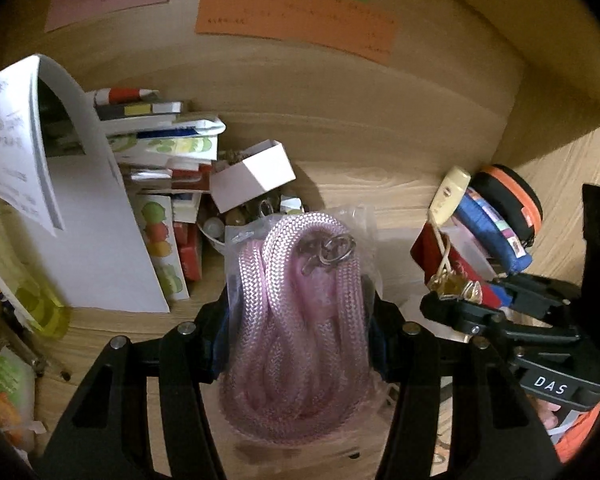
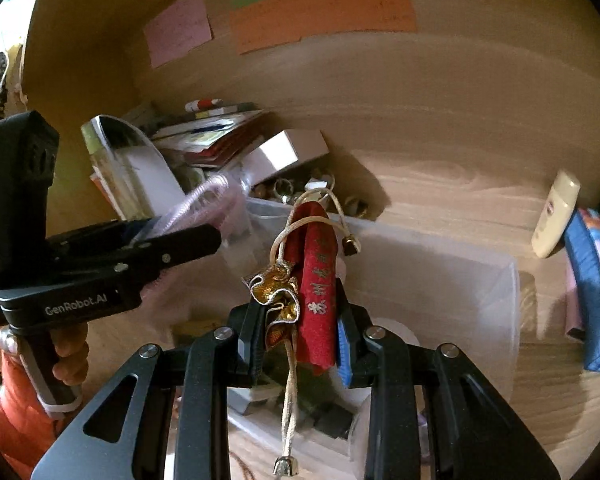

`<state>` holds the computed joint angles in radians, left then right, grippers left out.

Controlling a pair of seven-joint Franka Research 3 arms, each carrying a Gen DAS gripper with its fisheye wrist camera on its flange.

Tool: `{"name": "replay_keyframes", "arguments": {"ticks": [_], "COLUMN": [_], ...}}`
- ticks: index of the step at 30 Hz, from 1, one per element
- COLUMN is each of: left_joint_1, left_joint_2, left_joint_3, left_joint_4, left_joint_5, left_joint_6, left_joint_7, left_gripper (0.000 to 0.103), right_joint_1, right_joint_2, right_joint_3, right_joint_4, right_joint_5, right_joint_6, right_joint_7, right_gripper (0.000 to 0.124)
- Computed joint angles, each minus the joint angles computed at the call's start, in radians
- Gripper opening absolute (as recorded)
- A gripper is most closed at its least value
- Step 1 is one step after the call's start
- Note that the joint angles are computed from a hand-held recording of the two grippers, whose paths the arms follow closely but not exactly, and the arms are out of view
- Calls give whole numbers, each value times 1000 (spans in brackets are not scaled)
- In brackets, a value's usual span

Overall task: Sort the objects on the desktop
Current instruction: 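Carry the pink rope bag and red pouch into the clear box and release both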

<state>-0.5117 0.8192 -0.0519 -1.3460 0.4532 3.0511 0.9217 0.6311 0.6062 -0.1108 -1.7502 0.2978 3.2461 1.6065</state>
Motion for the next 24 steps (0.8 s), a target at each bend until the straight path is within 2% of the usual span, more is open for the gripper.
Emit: {"name": "replay_keyframes", "arguments": {"ticks": [3, 8, 11, 14, 16, 21, 24], "left_joint_1": [-34, -37, -32, -36, -34, 9, 20], "left_joint_2": [17, 20, 21, 30, 28, 21, 13], "left_joint_3": [41, 46, 40, 40, 36, -25, -38], "left_joint_4": [30, 31, 30, 44, 41, 23, 7], "left_joint_5": [18, 40, 44, 47, 48, 26, 7], "left_joint_6": [-16, -24, -21, -31, -33, -26, -10], "left_joint_7": [-17, -26, -26, -27, -25, 22, 38], "left_gripper": [56, 57, 58, 59, 60, 61, 61], "right_joint_1": [67, 174, 190, 156, 167, 301, 377], "right_joint_2": [12, 39, 46, 43, 46, 77, 96], "right_joint_3": [-76, -203, -230, -194, -208, -361, -445], "right_joint_4": [7, 20, 24, 30, 32, 20, 9], "right_joint_5": [4, -1, -12, -32, -45, -66, -54], "right_joint_6": [-4, -20, -33, -42, -44, -25, -5], "right_joint_7": [23, 74, 100, 105, 116, 170, 178], "right_gripper": [26, 28, 30, 31, 33, 52, 57]}}
